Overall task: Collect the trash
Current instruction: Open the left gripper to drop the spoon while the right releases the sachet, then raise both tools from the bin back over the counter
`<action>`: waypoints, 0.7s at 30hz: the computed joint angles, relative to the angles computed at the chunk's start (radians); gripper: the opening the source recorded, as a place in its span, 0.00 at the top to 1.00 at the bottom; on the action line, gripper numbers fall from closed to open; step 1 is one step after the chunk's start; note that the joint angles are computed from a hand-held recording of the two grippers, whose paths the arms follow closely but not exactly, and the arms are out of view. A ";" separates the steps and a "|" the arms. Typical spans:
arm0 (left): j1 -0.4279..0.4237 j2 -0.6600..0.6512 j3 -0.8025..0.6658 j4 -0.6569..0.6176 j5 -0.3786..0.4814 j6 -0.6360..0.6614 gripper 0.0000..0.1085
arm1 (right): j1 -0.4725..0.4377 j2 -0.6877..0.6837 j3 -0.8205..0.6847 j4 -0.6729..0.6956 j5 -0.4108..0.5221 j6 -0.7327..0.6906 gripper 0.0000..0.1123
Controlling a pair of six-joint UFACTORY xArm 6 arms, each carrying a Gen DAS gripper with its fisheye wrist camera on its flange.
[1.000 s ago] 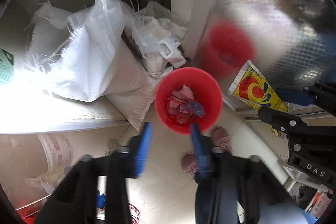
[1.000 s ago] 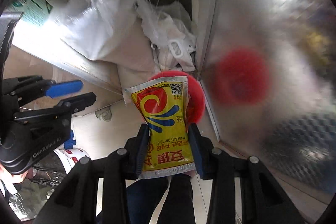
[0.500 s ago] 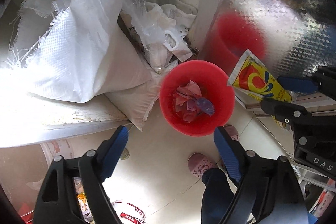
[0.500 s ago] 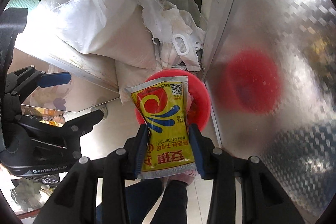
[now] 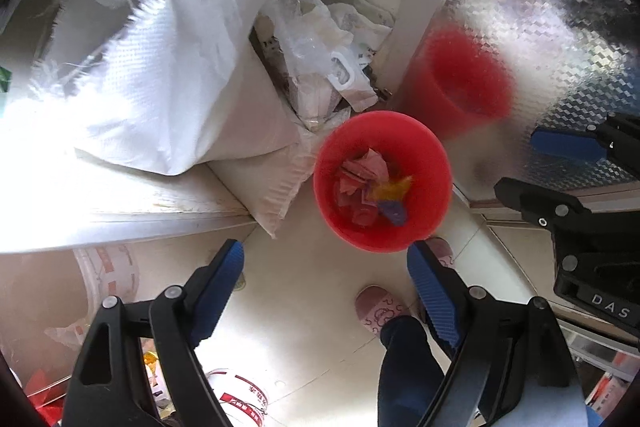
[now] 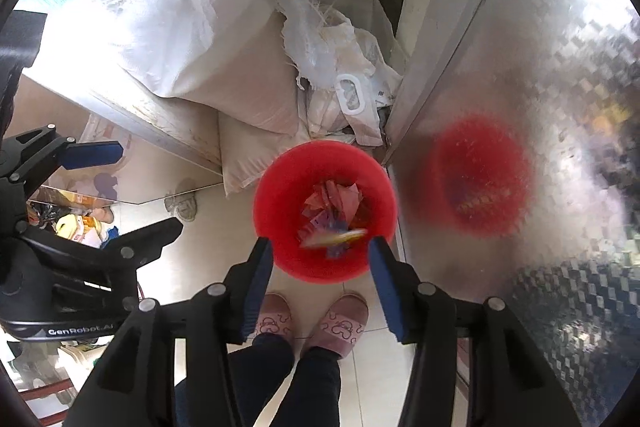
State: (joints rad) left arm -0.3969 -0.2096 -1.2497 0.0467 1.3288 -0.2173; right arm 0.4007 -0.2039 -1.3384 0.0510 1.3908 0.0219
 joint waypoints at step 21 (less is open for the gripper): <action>-0.046 0.101 -0.694 0.057 0.458 -0.066 0.24 | 0.062 0.144 -0.700 -0.044 0.416 0.100 0.49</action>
